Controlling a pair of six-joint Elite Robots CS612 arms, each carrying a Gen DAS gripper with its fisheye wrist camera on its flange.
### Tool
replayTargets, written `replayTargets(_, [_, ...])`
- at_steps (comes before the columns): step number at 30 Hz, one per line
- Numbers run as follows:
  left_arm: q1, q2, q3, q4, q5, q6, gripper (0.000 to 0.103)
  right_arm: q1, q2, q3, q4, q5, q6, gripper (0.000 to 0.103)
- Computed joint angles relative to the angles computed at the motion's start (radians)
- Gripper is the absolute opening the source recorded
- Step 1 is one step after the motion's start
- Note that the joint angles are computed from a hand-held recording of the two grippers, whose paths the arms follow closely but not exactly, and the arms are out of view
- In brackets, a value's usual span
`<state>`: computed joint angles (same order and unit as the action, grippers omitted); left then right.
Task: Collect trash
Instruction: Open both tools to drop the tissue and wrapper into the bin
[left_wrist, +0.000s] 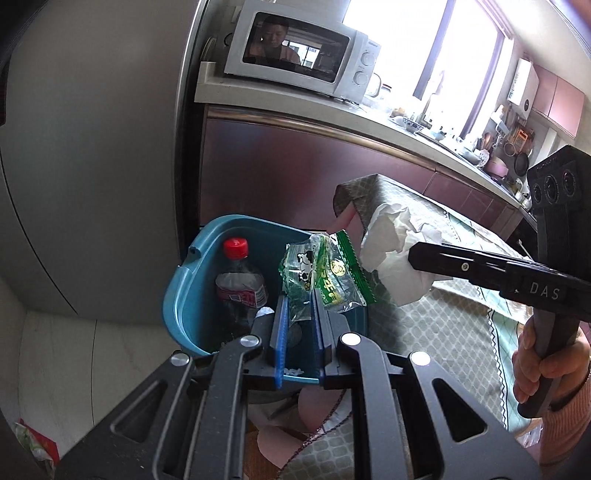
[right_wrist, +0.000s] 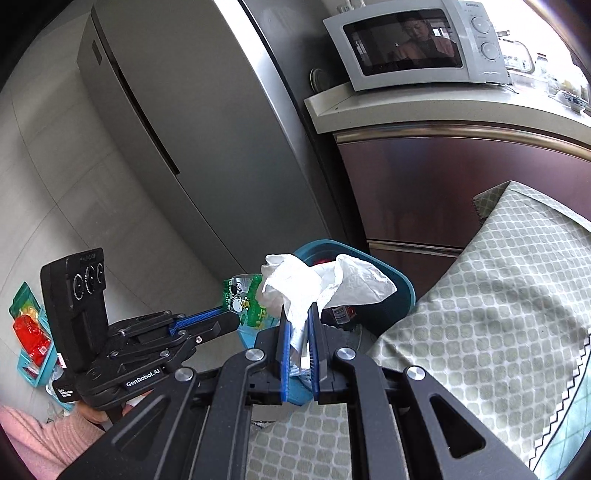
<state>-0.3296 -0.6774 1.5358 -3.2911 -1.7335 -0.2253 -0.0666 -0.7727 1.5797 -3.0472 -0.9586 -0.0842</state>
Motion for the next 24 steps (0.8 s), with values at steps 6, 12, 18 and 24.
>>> replayTargets(6, [-0.001,0.014,-0.023,0.029,0.016,-0.006,0.013,0.008,0.018,-0.027,0.053,-0.019,-0.017,0.009])
replayTargets(12, [-0.007,0.026,-0.044,0.062,0.033,-0.003,0.013,0.013,0.036,-0.055,0.093,-0.041,-0.011,0.01])
replayTargets(18, [-0.013,0.04,-0.064,0.089,0.043,-0.004,0.013,0.021,0.053,-0.083,0.128,-0.067,-0.012,0.015])
replayTargets(24, [-0.017,0.049,-0.08,0.12,0.059,0.0,0.013,0.024,0.063,-0.094,0.135,-0.085,-0.001,0.018])
